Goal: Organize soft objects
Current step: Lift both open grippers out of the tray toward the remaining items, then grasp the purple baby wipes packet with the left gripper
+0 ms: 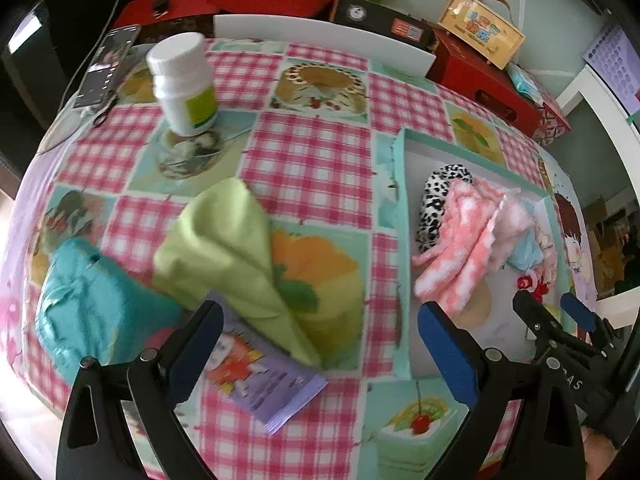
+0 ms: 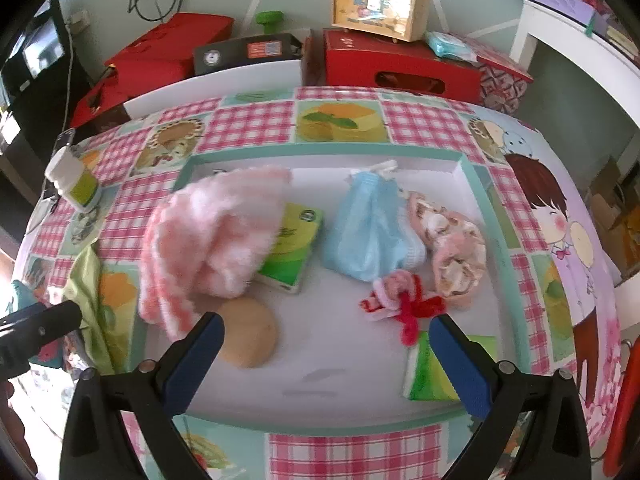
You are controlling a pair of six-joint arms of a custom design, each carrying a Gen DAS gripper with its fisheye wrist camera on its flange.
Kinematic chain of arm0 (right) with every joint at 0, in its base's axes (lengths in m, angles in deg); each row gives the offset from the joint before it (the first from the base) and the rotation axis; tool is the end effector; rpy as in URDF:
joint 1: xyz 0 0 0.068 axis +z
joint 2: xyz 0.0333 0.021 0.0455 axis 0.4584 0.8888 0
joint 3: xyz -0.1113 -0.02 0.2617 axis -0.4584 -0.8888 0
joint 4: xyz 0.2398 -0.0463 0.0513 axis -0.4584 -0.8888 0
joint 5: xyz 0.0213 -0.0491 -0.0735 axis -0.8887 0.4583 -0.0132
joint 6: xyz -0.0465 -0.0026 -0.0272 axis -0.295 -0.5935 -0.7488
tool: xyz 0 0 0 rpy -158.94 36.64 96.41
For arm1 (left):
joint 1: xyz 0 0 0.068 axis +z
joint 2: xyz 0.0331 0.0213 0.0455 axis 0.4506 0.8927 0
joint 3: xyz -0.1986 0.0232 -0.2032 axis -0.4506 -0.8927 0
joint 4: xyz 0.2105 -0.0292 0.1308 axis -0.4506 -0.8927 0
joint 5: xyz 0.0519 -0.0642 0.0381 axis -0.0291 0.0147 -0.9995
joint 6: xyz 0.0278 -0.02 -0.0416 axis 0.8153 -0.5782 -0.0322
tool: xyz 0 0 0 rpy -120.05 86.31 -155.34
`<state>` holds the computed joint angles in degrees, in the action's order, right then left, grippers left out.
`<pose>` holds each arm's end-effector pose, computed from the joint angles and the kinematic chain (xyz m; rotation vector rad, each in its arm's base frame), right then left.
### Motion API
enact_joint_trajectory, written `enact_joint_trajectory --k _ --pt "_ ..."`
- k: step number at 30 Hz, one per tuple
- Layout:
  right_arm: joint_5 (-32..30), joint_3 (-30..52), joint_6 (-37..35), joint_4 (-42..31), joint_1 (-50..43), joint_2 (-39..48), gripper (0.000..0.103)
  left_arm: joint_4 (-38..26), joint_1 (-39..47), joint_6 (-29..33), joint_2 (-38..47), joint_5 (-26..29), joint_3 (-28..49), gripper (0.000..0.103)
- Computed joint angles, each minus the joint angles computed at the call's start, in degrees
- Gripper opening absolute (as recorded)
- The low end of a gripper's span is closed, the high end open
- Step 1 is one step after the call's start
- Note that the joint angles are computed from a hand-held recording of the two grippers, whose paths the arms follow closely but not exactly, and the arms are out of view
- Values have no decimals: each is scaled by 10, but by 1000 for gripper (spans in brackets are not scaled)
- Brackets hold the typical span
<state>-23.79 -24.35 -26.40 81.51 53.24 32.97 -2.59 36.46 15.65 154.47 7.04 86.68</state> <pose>0.2766 0.1226 0.1144 0.3334 2.5928 -0.0475 0.3288 0.0463 0.1380 0.1332 2.7696 -0.2882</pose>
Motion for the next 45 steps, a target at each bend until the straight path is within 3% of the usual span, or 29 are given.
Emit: enact_joint_trajectory --k 14,36,39,45 --pt "-4 30 27 -14 96 12 103 -21 70 33 -27 1 -37 98" --pt "-15 41 37 -27 111 53 103 10 81 -73 87 -5 -2 97" --pt "-16 46 34 -32 112 56 103 6 91 -79 102 6 11 84" --pt "-15 51 36 -41 115 58 103 17 97 -80 109 -7 12 77"
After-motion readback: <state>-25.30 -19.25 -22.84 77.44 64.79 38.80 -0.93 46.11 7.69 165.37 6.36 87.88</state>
